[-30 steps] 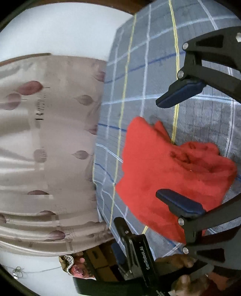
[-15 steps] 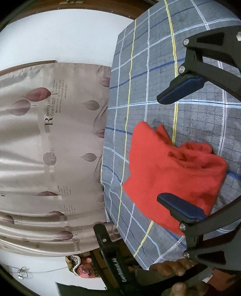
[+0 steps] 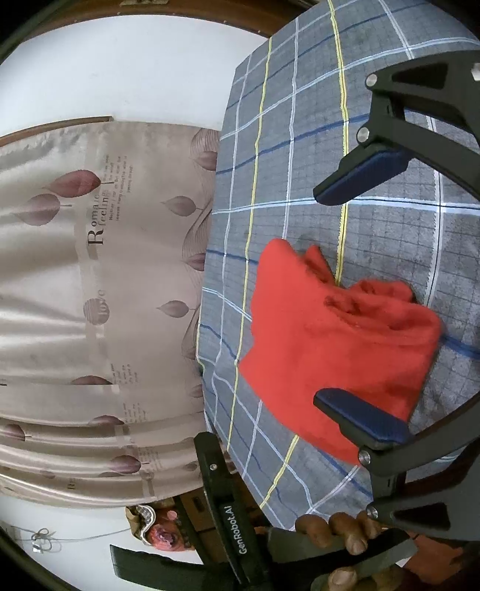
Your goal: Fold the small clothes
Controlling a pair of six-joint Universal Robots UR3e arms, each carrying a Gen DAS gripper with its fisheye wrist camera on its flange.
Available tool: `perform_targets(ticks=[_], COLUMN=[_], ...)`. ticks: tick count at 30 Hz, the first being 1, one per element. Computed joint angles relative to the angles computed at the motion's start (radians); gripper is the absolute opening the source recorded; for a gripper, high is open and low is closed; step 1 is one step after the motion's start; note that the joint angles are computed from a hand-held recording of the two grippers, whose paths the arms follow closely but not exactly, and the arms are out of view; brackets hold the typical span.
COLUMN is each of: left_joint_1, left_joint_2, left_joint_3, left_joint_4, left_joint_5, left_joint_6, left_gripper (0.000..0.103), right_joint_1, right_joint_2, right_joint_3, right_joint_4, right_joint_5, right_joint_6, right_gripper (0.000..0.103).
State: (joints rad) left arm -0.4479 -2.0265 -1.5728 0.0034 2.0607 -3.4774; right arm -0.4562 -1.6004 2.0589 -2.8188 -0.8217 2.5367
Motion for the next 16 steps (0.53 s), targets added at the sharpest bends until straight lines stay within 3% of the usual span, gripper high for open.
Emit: perform_targets(ticks=[3, 8, 16], left_joint_1=[-0.018, -0.035, -0.005], left_joint_2=[-0.020, -0.033, -0.012], left_joint_3=[-0.011, 0.003, 0.013], left_joint_4=[0.077, 0.077, -0.030], left_joint_5=[0.030, 0.051, -0.020], left_joint_6=[0.037, 0.058, 0.002], left_gripper=[0.103, 0.103, 0.103], right_joint_1=[-0.003, -0.004, -0.016], right_joint_2=[0.000, 0.005, 0.013], right_joint_3=[-0.003, -0.007, -0.007], right_joint_4=[0.017, 0.040, 0.026], right_joint_5=[-0.001, -0.008, -0.005], right_joint_6=[-0.012, -0.024, -0.019], right_gripper=[0.099, 0.100, 0.101])
